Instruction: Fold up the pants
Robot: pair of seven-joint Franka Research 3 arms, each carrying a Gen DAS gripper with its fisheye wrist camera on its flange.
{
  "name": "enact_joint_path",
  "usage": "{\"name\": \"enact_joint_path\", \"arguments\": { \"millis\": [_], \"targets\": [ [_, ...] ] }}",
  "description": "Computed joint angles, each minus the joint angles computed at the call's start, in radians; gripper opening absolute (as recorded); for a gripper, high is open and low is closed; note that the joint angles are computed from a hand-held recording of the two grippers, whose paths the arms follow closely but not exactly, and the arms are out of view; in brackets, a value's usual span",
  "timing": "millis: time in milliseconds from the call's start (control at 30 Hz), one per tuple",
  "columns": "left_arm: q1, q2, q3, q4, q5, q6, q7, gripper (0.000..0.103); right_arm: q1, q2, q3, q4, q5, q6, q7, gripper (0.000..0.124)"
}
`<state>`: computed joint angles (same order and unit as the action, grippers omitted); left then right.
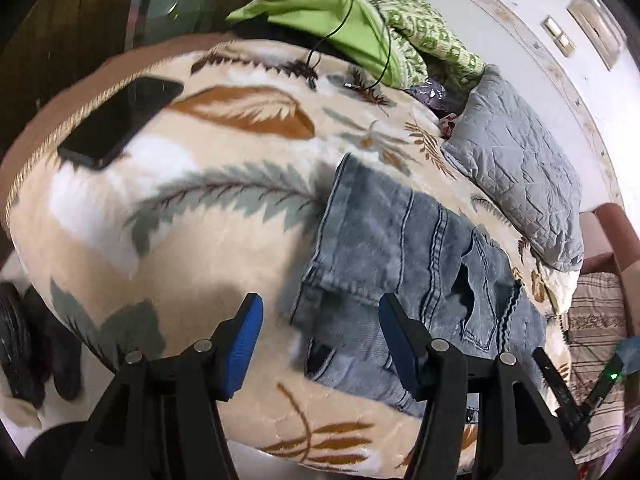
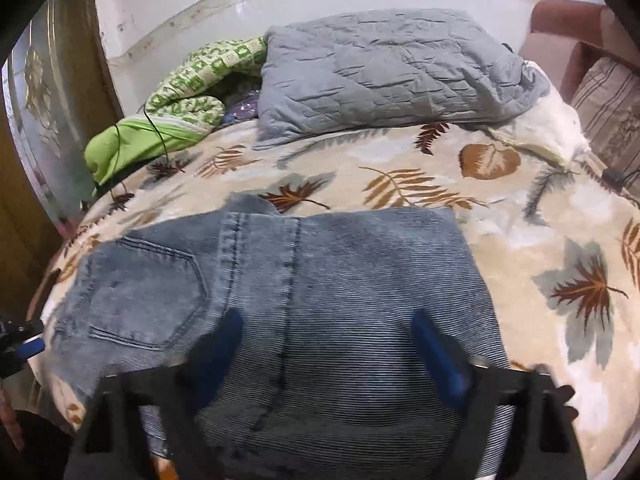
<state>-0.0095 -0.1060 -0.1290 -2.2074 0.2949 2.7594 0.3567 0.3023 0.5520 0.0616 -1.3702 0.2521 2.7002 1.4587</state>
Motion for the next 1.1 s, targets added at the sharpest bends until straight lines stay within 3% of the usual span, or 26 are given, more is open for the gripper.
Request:
{"name": "enact_joint_path", "arguments": {
  "millis": [33, 67, 100, 133, 167, 267, 333, 533, 600, 667, 800, 933, 1100],
  "targets": [
    [-0.004, 0.005, 0.003, 0.001, -0.020, -0.003, 0.011, 0.060, -0.029, 0.003, 0.036, 0.002, 0.037, -0.010, -0.043, 0.048],
    [-0.011, 0.011, 0.008, 0.000, -0.055, 0.001, 0.036, 0.059, -0.038, 0.004, 0.046, 0.005, 0.052, -0.023, -0.062, 0.040],
    [-0.020, 0.015, 0.013, -0.003, -0.102, 0.020, 0.070, 0.056, -0.036, 0.004, 0.047, 0.006, 0.053, -0.031, -0.077, 0.037],
    [-0.035, 0.022, 0.020, -0.006, -0.175, 0.052, 0.130, 0.047, -0.037, -0.001, 0.053, -0.002, 0.060, -0.025, -0.100, 0.036],
    [-0.042, 0.026, 0.021, -0.005, -0.210, 0.063, 0.165, 0.041, -0.063, -0.013, 0.093, -0.023, 0.104, -0.006, -0.169, 0.036],
    [-0.057, 0.023, 0.009, -0.005, -0.247, 0.081, 0.215, 0.037, -0.111, -0.043, 0.181, -0.069, 0.231, 0.048, -0.364, 0.035],
    [-0.084, 0.036, 0.009, 0.003, -0.345, 0.094, 0.296, 0.032, -0.144, -0.050, 0.237, -0.077, 0.328, 0.035, -0.484, 0.035],
    [-0.127, 0.028, -0.011, -0.011, -0.478, 0.100, 0.389, 0.034, -0.073, -0.024, 0.154, -0.025, 0.325, -0.114, -0.468, 0.035],
    [-0.139, 0.028, -0.009, -0.020, -0.531, 0.107, 0.417, 0.046, -0.032, -0.003, 0.104, 0.004, 0.256, -0.174, -0.414, 0.036],
    [-0.140, 0.038, -0.007, -0.024, -0.566, 0.118, 0.408, 0.062, -0.022, -0.009, 0.098, -0.011, 0.244, -0.151, -0.417, 0.036],
    [-0.157, 0.058, 0.006, -0.033, -0.767, 0.192, 0.523, 0.063, -0.034, -0.005, 0.106, -0.007, 0.260, -0.166, -0.416, 0.037],
    [-0.163, 0.076, 0.010, -0.016, -1.042, 0.228, 0.708, 0.064, -0.042, -0.002, 0.108, 0.004, 0.277, -0.182, -0.420, 0.037],
    [-0.149, 0.090, -0.012, 0.006, -1.279, 0.259, 0.868, 0.063, -0.037, 0.002, 0.105, 0.010, 0.271, -0.180, -0.421, 0.037]
  ]
}}
